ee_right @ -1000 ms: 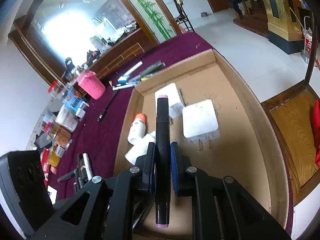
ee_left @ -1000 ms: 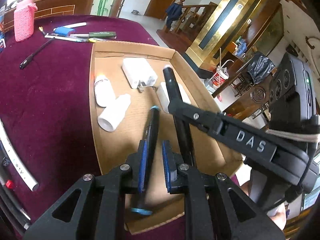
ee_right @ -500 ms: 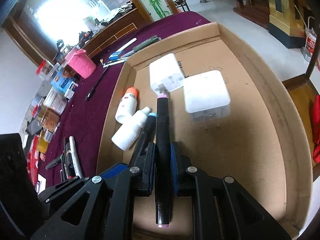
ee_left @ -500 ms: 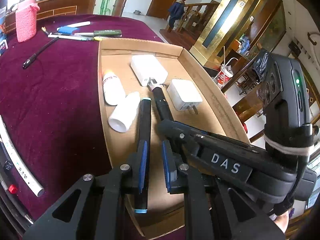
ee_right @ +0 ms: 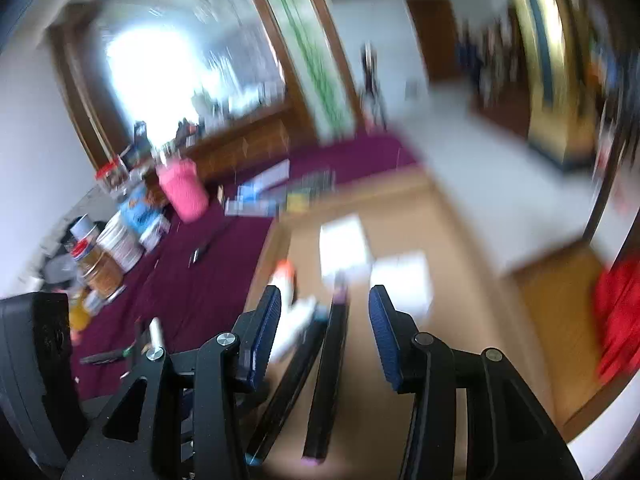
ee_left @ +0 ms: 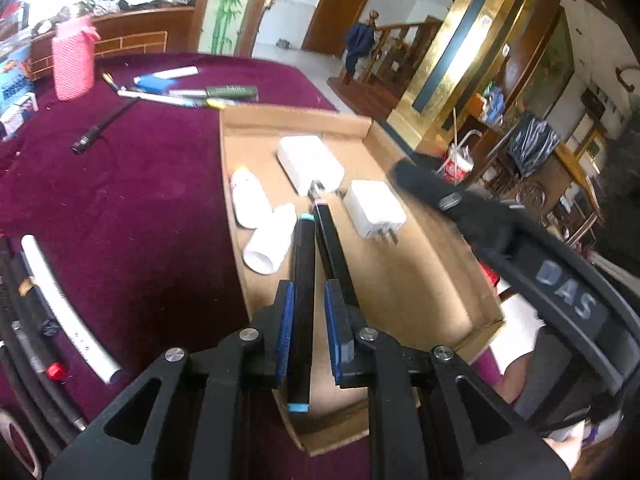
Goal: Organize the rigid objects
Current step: 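Open the left tool over the tray while the right tool releases its marker there, then move both tools back to the marker pile and tape roll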
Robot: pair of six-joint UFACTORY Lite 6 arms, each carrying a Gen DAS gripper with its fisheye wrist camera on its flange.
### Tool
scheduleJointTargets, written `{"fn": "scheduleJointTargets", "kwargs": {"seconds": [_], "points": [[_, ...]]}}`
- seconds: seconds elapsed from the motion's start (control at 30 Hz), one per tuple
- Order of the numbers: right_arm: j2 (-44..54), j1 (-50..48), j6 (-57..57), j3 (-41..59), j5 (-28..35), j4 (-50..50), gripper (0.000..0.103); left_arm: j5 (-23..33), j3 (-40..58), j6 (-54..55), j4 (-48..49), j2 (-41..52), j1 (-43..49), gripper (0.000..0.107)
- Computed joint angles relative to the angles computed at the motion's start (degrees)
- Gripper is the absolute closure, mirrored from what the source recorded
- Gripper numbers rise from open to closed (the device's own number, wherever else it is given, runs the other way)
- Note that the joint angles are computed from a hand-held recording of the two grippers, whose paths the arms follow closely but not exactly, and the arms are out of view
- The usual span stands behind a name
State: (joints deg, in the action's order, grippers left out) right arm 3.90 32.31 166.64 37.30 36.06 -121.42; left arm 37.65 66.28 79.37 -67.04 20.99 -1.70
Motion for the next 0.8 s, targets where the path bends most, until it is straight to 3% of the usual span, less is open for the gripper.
{"fn": "scheduleJointTargets", "kwargs": {"seconds": [0.07, 0.1, 0.13, 0.2, 0.33, 0.47, 0.57, 0.67, 0.73, 0.8], "points": [[-0.5, 8.1, -11.8, 0.7, 12.0, 10.9, 0.042, 2.0, -0.8, -0.3, 0.7, -2.1, 2.1, 0.094], [0.6, 12.1, -15.1, 1.7, 18.0, 13.5, 0.019, 3.4, -1.5, 0.1, 1.0, -3.6, 3.7, 0.094], [1.0, 14.6, -16.1, 1.7, 21.6, 13.7, 0.006, 4.0, -1.9, 0.5, 1.4, -4.5, 4.7, 0.094], [1.2, 16.4, -13.5, 0.7, 23.4, 9.1, 0.004, 4.9, -3.5, 1.7, 3.3, -7.7, 7.7, 0.094], [3.3, 13.4, -9.5, 2.3, 16.1, 2.3, 0.004, 9.6, -4.4, 5.6, 5.6, -10.7, 15.6, 0.094], [2.5, 12.2, -2.9, 0.9, 14.5, -5.1, 0.004, 15.6, -0.7, 8.7, 8.9, -9.2, 25.3, 0.094], [2.6, 14.4, -3.4, 1.5, 14.2, -4.4, 0.004, 17.1, 1.0, 14.7, 9.3, -7.6, 32.3, 0.091], [5.2, 17.2, -7.0, 6.1, 12.0, -1.1, 0.004, 14.3, 1.7, 22.4, 6.2, -5.4, 38.3, 0.075], [7.3, 18.6, -10.1, 10.0, 8.9, 0.6, 0.004, 14.2, 4.6, 24.8, 4.8, -1.4, 41.9, 0.058], [10.9, 19.6, -14.1, 15.9, 3.6, 2.7, 0.004, 14.0, 10.1, 25.7, 3.3, 5.2, 45.3, 0.058]]}}
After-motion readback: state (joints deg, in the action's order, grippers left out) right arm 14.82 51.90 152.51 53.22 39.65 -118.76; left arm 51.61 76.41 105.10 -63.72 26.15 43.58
